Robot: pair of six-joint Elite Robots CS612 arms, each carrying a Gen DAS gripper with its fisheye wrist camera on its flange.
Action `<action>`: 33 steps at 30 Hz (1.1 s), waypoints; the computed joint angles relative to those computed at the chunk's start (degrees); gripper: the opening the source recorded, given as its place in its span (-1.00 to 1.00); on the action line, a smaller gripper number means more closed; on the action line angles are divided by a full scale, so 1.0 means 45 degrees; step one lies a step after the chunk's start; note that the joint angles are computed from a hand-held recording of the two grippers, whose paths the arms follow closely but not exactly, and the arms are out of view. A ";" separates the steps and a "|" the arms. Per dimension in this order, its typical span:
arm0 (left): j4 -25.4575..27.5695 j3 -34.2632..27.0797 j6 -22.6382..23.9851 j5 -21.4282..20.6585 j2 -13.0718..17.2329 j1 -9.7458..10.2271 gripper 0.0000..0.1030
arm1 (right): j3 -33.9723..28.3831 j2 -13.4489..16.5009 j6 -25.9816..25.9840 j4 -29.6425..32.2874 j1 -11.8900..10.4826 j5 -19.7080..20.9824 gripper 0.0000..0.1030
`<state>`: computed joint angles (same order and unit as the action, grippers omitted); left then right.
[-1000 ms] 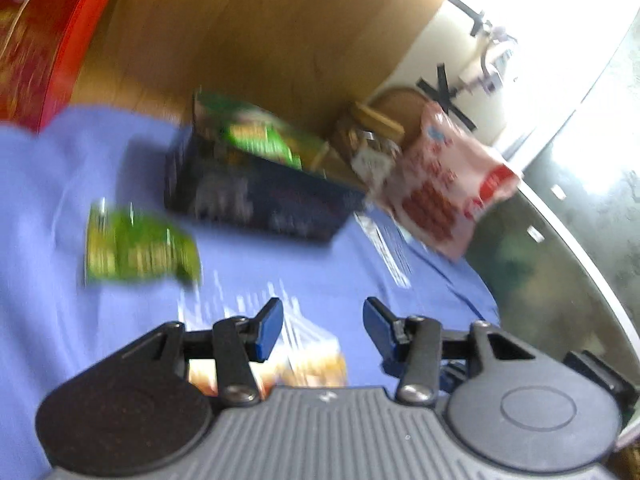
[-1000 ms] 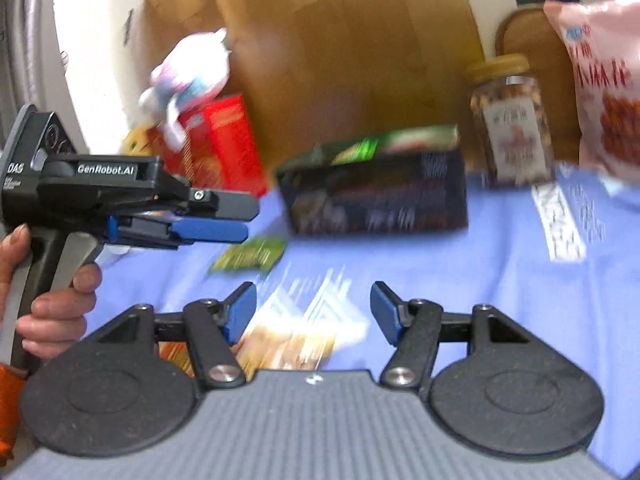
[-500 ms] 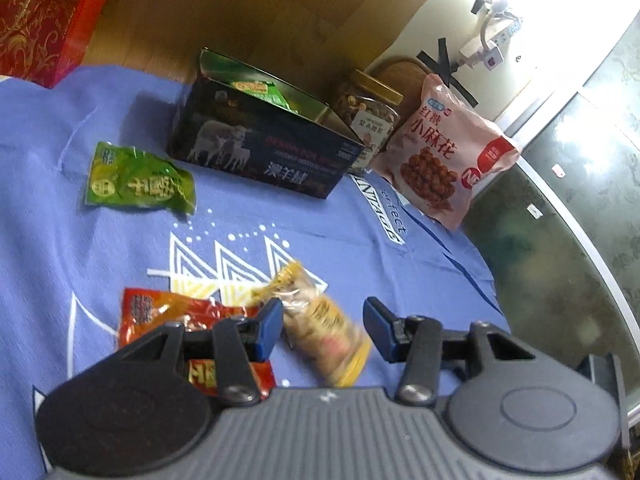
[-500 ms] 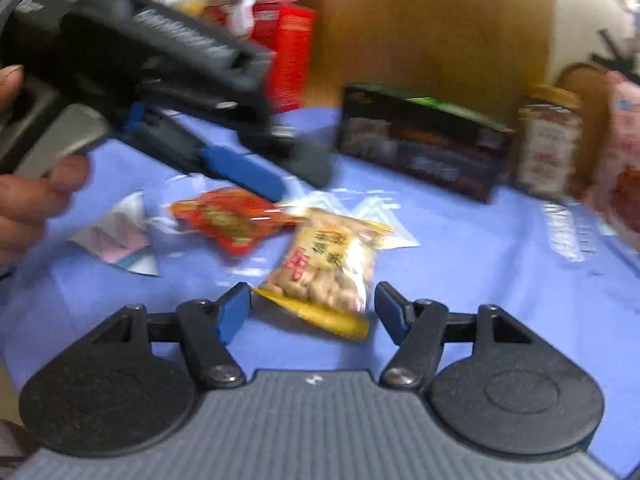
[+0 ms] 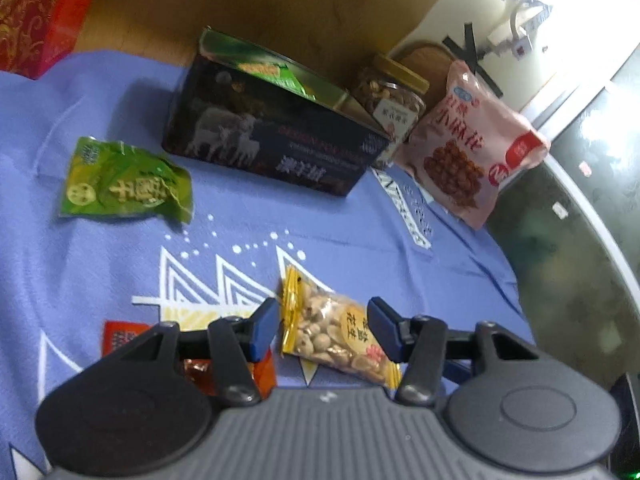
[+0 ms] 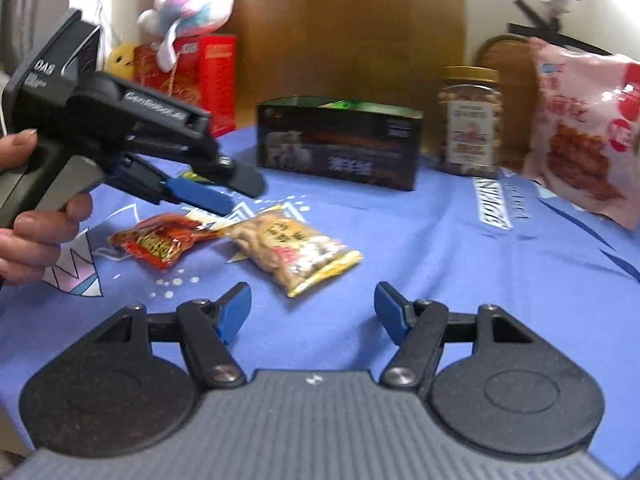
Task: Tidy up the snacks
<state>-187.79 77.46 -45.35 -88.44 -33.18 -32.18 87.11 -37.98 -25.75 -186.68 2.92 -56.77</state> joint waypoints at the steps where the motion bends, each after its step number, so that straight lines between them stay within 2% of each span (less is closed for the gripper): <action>1: 0.0103 -0.0076 0.0053 -0.0077 0.0044 0.0004 -0.03 | -0.0126 0.0043 -0.0108 0.0202 0.0088 -0.0052 0.30; 3: 0.0375 -0.0309 0.0163 -0.0431 0.0185 0.0031 -0.11 | -0.0363 0.0141 -0.0292 0.0623 0.0192 -0.0148 0.04; 5: 0.0471 -0.0387 0.0747 -0.0123 0.0220 -0.0065 -0.16 | -0.0529 0.0263 -0.0290 0.0639 0.0277 -0.0219 -0.02; 6: 0.0575 -0.0436 0.0820 -0.0230 0.0224 -0.0066 -0.27 | -0.0615 0.0321 -0.0210 0.0590 0.0319 -0.0253 -0.07; 8: 0.0526 -0.0490 0.0547 -0.0614 0.0253 0.0000 -0.27 | -0.0763 0.0382 0.0018 0.0745 0.0312 0.0020 -0.31; 11: 0.0170 -0.0456 0.0473 -0.0724 0.0218 0.0062 -0.30 | -0.0891 0.0466 0.0544 0.0492 0.0351 -0.0137 -0.37; 15: -0.0500 -0.0543 0.0643 -0.0497 0.0140 0.0156 -0.30 | -0.1203 0.0612 0.1228 0.0020 0.0293 0.0292 -0.39; 21: -0.0409 -0.1591 0.1502 0.0360 0.0206 0.0389 -0.30 | -0.2569 0.1142 0.1944 -0.1163 0.0501 0.0257 -0.39; 26: 0.0683 -0.3499 0.1606 0.0439 0.0948 0.0770 -0.28 | -0.4624 0.2044 0.2456 -0.1172 0.0688 -0.0028 -0.39; 30: 0.2009 -0.5195 0.1644 0.0757 0.1808 0.0979 -0.20 | -0.6552 0.2998 0.2635 -0.0357 0.0846 -0.0531 -0.38; 32: 0.2717 -0.6060 0.1546 0.1101 0.2277 0.1026 -0.11 | -0.7245 0.3394 0.2613 0.0009 0.0959 -0.0950 -0.34; 33: 0.3027 -0.6411 0.1504 0.1239 0.2477 0.1041 -0.11 | -0.7656 0.3648 0.2555 0.0146 0.1024 -0.1229 -0.26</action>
